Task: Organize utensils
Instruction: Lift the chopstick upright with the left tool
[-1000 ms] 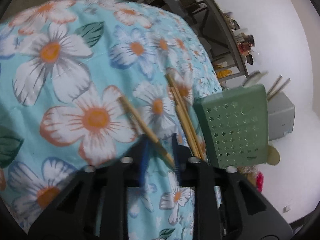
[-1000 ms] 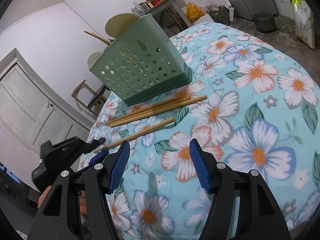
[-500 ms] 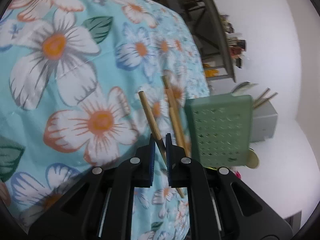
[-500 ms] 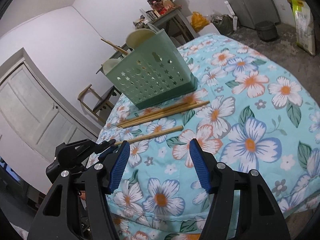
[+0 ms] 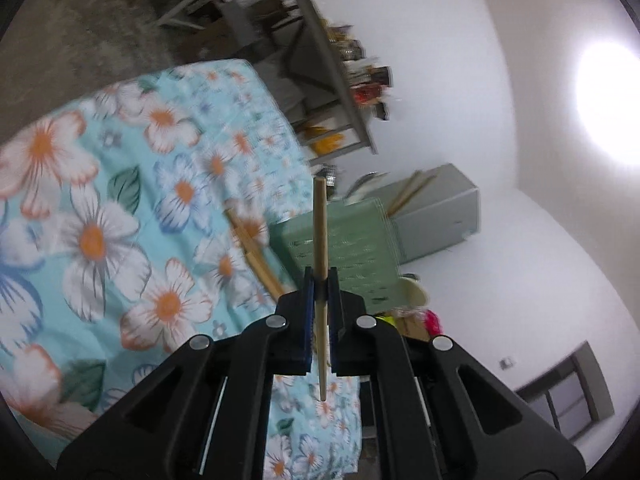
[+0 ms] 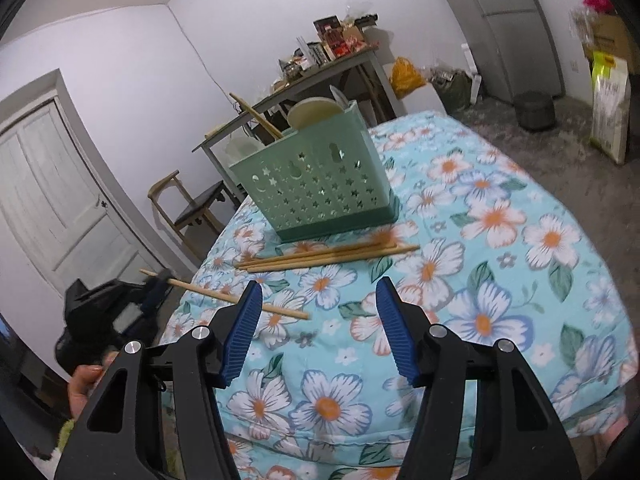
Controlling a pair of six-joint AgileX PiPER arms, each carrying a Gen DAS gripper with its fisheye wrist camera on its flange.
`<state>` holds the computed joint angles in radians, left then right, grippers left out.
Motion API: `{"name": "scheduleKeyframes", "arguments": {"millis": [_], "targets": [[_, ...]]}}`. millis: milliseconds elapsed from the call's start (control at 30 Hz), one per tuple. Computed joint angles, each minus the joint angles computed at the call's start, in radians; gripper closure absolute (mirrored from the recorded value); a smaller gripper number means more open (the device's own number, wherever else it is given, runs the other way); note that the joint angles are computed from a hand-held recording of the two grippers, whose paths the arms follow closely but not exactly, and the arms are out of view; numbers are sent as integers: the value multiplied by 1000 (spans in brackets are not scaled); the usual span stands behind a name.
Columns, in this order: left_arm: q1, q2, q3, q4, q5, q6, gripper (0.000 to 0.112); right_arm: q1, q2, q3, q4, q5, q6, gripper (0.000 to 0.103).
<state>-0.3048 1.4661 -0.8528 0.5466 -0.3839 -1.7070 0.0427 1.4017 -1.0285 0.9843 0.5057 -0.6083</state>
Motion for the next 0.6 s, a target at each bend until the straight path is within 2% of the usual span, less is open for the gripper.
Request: {"name": "scheduleKeyframes", "arguments": {"millis": [67, 200, 267, 367, 500, 600], "targets": [[32, -28, 26, 57, -57, -17, 108, -2, -9, -5, -31, -10, 12, 48], [130, -69, 65, 276, -200, -121, 108, -11, -5, -49, -80, 3, 4, 49], [168, -84, 96, 318, -249, -137, 108, -2, 21, -108, -156, 28, 31, 50], [197, -79, 123, 346, -279, -154, 108, 10, 110, -251, -217, 145, 37, 50], [214, -58, 149, 345, -319, -150, 108, 66, 238, -426, -263, 234, 2, 54], [226, -39, 155, 340, -330, -133, 108, 118, 375, -604, -299, 334, -34, 56]]}}
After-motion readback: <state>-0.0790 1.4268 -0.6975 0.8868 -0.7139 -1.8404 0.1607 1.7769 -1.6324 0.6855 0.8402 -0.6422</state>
